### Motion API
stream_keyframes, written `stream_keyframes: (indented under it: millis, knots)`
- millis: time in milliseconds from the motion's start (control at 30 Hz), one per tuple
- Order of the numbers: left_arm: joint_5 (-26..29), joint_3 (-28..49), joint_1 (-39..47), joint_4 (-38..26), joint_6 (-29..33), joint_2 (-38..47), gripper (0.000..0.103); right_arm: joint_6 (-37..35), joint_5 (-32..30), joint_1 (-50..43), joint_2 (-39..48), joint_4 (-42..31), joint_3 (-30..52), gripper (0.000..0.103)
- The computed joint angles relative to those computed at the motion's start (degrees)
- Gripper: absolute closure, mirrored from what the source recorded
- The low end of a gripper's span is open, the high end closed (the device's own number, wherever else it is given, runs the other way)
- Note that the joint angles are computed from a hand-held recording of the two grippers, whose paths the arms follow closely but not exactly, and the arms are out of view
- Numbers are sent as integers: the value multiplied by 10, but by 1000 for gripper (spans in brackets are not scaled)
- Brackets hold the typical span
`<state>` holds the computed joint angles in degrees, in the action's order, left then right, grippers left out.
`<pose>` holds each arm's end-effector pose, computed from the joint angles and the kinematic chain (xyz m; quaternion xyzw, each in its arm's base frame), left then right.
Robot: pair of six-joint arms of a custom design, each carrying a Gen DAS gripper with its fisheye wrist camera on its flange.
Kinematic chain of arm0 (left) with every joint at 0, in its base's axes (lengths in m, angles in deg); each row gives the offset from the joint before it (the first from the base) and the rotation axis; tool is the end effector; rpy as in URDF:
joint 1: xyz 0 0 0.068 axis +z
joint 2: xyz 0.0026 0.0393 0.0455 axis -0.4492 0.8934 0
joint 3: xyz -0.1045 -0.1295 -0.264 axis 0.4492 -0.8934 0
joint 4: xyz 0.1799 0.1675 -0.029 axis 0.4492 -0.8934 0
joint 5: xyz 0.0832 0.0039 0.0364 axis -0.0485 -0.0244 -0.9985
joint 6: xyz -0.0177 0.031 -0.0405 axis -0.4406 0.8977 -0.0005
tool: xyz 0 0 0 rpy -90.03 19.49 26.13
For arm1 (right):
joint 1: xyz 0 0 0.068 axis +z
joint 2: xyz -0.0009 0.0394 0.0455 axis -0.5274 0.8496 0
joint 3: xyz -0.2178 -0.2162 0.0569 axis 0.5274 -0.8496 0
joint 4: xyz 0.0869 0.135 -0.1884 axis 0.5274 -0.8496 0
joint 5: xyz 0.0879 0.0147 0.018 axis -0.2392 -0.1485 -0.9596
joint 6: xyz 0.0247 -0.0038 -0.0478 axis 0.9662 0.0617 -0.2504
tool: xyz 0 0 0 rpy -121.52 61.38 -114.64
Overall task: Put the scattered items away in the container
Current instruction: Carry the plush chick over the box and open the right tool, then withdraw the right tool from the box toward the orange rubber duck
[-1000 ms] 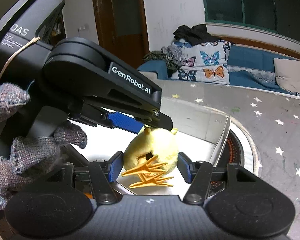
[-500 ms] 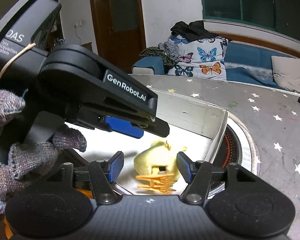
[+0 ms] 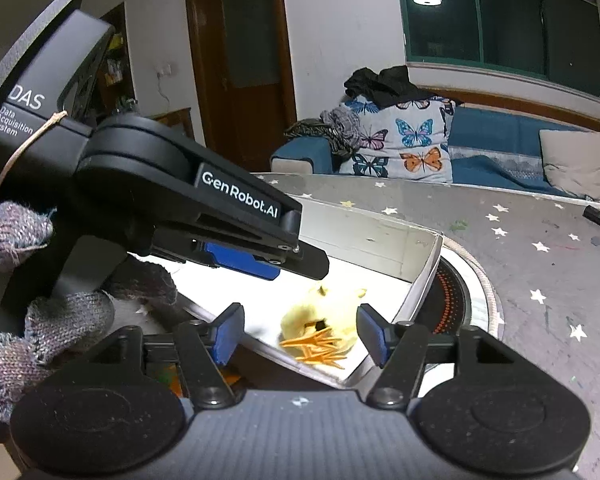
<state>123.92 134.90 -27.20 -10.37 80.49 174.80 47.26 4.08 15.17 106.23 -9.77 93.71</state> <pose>0.3708 -0.0233 0.1335 0.1512 0.8989 -0.2642 0.3152 0.2457 0.2366 0.1041 -0.0131 0.8756 0.0694 0.4779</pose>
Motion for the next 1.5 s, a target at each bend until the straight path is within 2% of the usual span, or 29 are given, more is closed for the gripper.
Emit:
stream_keyframes:
  millis: [233,367,733,1200,1500]
  knots:
    - [4,-64,8,29,13,-56,64,12,34,35,-15,3,-18,38]
    - [22,-91,23,34,19,-81,64,27,55,58,-21,1,-27,33]
    - [25,-158,90,30,73,-147,64,70,111,140,-30,-14,-46,33]
    - [29,-260,198,33,173,-180,64,112,121,226,2,-34,-26,33]
    - [16,-296,245,48,201,-172,64,107,104,249,30,-44,4,33]
